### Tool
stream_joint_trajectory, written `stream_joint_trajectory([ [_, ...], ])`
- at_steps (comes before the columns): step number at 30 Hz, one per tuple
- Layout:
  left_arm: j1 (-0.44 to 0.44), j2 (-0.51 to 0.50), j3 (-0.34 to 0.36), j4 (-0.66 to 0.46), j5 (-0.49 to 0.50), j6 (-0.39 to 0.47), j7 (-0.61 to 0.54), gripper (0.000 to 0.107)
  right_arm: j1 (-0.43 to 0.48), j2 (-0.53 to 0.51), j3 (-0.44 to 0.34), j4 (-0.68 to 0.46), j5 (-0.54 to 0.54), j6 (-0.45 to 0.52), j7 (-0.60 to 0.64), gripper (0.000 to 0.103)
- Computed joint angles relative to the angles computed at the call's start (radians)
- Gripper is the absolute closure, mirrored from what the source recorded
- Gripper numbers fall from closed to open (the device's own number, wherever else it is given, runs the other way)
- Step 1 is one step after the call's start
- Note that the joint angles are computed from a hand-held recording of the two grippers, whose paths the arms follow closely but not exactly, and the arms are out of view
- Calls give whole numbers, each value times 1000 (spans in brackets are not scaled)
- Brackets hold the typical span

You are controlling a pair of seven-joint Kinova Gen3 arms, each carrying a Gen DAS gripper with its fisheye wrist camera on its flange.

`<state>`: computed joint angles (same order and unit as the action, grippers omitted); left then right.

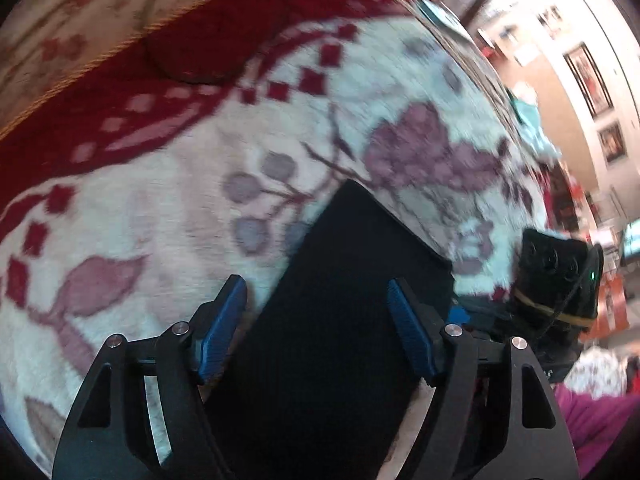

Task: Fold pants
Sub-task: 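Grasp the pants end with both grippers and lift it up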

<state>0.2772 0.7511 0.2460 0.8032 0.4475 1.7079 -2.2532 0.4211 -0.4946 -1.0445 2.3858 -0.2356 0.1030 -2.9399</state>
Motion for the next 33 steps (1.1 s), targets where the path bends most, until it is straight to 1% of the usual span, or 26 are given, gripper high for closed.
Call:
stream_joint_trajectory([
  [1,0,10,24,-10,-14,18,-1,36,2,-1,-3,-1,2,1,2,65],
  [2,5,9,29,-10,-27,21,-8,39,10,5,-7,-5,6,-2,7,65],
  [3,16,-7,15,3,-35,7,-30,44,13,7,-11,-6,9,-3,11,65],
  [4,32,-28,-2,30,-53,-24,-59,55,17,6,-16,-8,10,-1,14,65],
  [5,42,-37,-19,43,-56,-40,-70,60,25,7,-22,-11,13,1,18,66],
  [6,37,-34,-21,45,-42,-40,-66,64,40,5,-33,-20,17,14,22,72],
  [7,29,-27,-7,36,-44,-32,-59,77,53,8,-42,-29,22,28,26,82],
  [9,23,-48,-7,76,-42,-66,-82,81,67,21,-54,-34,31,25,34,91],
  [11,15,-81,-7,134,-34,-114,-117,86,83,17,-65,-39,36,23,41,93],
  [13,2,-93,-1,154,-22,-125,-119,89,87,2,-66,-41,35,25,43,94],
  [15,-10,-92,2,153,-3,-117,-106,90,79,-28,-55,-31,25,6,39,94],
  [17,-27,-99,8,159,18,-118,-109,90,74,-63,-43,-42,22,14,45,94],
  [20,-58,-128,16,174,53,-125,-135,90,84,-98,-31,-107,45,91,77,94],
  [25,-141,-158,23,146,137,-77,-157,90,93,-116,-11,-214,85,172,130,94],
  [27,-171,-167,22,133,165,-62,-163,90,102,-110,-15,-269,107,205,158,94],
  [30,-230,-200,19,143,213,-45,-185,90,125,-94,-37,-359,136,256,203,94],
  [33,-296,-234,7,163,259,-30,-215,90,162,-71,-85,-442,153,290,249,94],
])
